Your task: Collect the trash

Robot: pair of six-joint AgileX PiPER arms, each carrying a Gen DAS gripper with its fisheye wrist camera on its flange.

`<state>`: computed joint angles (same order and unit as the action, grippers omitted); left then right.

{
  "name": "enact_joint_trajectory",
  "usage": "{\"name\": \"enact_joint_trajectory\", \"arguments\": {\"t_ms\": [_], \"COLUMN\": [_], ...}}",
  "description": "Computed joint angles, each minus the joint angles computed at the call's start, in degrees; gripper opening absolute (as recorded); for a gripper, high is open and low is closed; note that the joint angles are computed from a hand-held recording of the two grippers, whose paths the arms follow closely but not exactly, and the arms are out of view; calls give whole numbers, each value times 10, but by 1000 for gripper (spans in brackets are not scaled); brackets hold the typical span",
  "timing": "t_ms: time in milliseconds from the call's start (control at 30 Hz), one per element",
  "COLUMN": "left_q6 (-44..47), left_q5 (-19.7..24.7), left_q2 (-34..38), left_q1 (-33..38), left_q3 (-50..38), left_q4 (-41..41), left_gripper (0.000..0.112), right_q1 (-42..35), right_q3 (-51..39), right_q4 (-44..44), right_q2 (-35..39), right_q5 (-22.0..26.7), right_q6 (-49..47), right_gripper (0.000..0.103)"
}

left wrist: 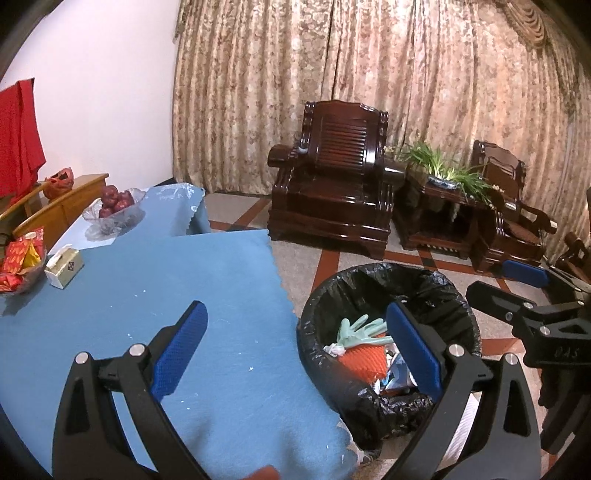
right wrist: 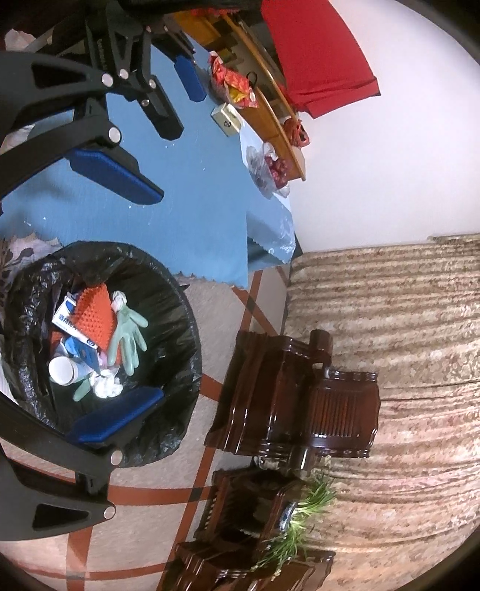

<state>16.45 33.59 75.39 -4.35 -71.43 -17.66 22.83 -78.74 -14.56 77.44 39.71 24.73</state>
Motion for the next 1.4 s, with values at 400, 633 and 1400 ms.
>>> {"name": "enact_joint_trajectory", "arguments": {"t_ms": [400,633,1400], "left_q6": [-15,-12,13], "left_q5": [2,8,14], "left_q2": [-32,-36,-41], "left_q1": [10,18,34], "left_q3": [0,-7,-3], "left_q4": [10,5,-15], "left_gripper": [95,95,95], "right_q1": [23,32,41], "right_q3": [-26,-37,-35], "right_q4": [-25,-33,-41], "right_q2": [0,4,4], "right_q5": [14,16,16], "right_q6": [8,9,16], "right_gripper": [97,97,97]}}
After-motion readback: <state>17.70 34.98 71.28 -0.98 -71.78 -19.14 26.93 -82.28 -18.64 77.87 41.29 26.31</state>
